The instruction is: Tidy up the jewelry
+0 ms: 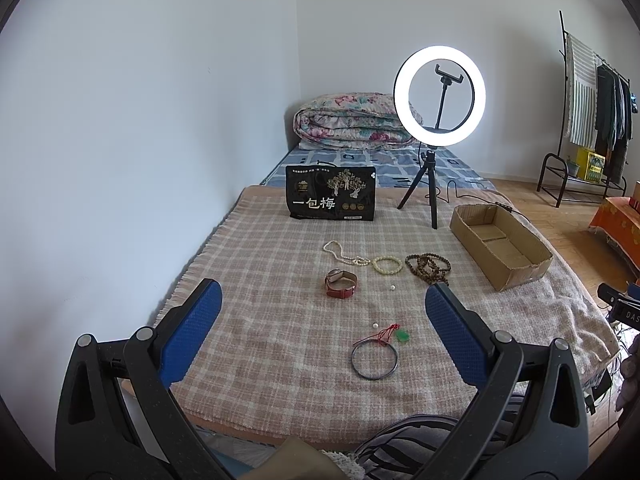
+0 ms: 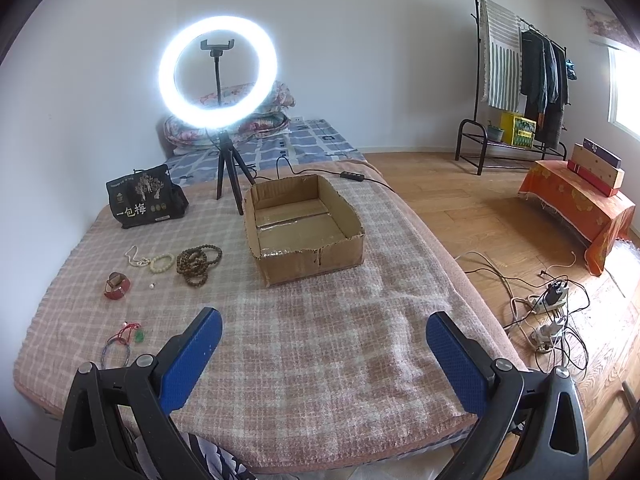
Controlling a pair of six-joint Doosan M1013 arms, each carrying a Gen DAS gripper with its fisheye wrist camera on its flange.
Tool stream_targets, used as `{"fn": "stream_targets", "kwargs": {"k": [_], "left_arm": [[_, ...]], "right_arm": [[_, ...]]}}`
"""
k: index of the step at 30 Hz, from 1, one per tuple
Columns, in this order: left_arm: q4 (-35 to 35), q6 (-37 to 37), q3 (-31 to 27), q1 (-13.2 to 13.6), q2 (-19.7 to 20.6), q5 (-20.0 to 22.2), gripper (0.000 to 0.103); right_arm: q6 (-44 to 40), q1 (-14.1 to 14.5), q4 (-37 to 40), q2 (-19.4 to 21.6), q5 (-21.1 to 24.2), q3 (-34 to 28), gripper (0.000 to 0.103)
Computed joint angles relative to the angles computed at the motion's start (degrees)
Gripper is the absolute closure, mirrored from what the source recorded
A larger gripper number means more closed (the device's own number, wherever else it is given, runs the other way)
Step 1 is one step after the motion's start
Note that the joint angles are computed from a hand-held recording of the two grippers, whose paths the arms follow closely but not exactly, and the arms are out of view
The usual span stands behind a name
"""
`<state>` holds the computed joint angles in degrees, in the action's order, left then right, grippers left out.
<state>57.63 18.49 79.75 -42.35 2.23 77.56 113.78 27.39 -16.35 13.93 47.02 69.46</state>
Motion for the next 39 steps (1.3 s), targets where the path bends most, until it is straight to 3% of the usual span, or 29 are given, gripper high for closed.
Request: {"fn": "stream_targets", "kwargs": {"k": [12,18,22,27,30,34,38,39], "left_arm": [[-1.0,-0.4,0.8,0.6,-0.3,-0.2,0.000],[-3.4,-1.0,3.1,2.4,-1.2,-1.8,0.000],[-5.6,-0.3,4.6,4.2,-1.2,-2.0,0.000],[-8.2,1.9,6.5,6.3,-1.4,-4.3,0.000],[-10.8,3.2,7.6,7.8,-1.7,-7.2,0.000],[-16.2,5.6,8.5,10.1,-1.4,-11.2,0.016],[-22.0,8.1,9.3,11.9,-1.0,-15.4,0.022],[-23.1,8.9,9.6,12.2,-0.9,-16.4,0.029]], "right_arm": [[-0.9,0.0,0.5,0.4,0.4,-0.2,0.000],[-4.5,0.2,1.6,1.3,0.3,-1.2,0.000],[-10.3,0.4,3.3,2.5,-0.8,-2.6,0.000],[-21.8,-0.2,12.1,4.1,-4.1,-3.9,0.000],[-28.9,-0.1,17.3,6.3,-2.4,-6.6,0.000],[-38.0,0.1,23.6,10.0,2.3,-11.7,0.000],[-47.1,0.5,30.9,14.0,8.8,-17.2,0.005],[-48.9,0.7,32.4,15.0,10.7,-18.5,0.007]]}}
